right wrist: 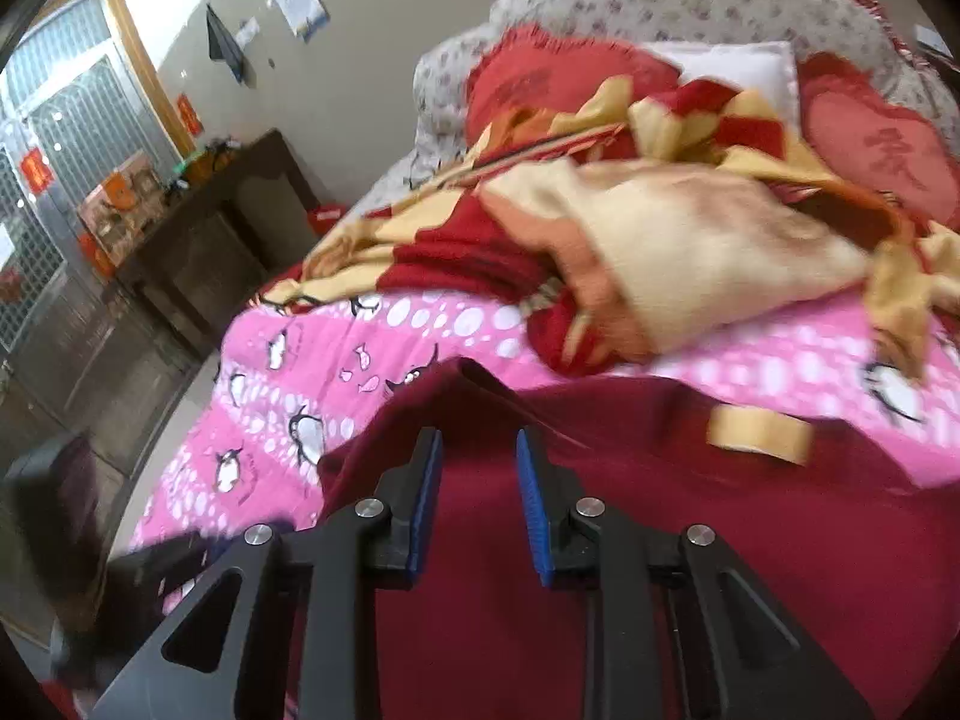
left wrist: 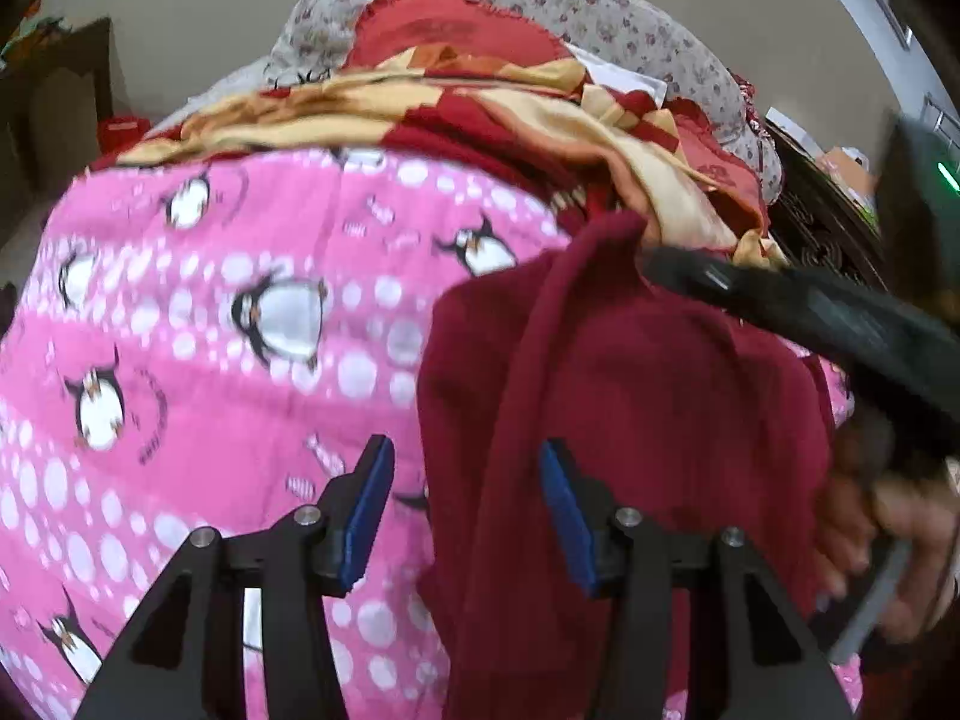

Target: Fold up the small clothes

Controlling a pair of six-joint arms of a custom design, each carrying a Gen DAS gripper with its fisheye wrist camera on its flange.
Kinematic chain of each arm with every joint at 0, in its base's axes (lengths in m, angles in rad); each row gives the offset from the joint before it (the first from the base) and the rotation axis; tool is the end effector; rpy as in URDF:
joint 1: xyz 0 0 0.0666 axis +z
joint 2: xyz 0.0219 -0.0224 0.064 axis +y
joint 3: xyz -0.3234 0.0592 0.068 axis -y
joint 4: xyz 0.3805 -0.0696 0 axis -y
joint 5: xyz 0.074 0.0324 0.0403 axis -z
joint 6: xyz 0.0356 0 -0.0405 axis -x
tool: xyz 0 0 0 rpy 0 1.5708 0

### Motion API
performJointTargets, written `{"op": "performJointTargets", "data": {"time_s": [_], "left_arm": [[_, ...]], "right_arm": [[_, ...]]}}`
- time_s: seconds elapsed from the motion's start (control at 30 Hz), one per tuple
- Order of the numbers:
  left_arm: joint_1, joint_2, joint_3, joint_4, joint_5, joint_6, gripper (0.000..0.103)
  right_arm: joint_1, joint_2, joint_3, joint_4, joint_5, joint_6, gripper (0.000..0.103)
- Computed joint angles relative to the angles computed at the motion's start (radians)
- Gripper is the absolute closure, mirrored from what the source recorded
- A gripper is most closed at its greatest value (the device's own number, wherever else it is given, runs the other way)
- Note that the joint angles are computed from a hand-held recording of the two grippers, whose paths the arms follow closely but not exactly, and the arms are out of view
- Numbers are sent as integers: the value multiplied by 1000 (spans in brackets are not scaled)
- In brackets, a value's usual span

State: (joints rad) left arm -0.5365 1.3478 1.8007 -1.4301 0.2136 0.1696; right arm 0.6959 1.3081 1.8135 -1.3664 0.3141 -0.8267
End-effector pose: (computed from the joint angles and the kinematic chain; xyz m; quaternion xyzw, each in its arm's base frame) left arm 0.3565 -0.2213 0.5372 0.2041 0.9292 -0.1962 0.2376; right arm 0.3194 0.2519 0.5628 0.1148 0.9206 0.1306 0.3496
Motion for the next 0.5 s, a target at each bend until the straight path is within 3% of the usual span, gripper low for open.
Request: {"op": "performJointTargets", "data": {"time_s": [0.23, 0.37, 0.5], "left_arm": [[31, -35, -78, 16, 45, 28, 41], [43, -42, -92, 18, 64, 32, 37], [46, -53, -106, 25, 68, 27, 35]], "right_arm": [[-48, 181, 112, -13, -38, 48, 65], [-41, 223, 158, -42, -9, 80, 65], [-27, 174, 152, -35, -36, 52, 65]]}}
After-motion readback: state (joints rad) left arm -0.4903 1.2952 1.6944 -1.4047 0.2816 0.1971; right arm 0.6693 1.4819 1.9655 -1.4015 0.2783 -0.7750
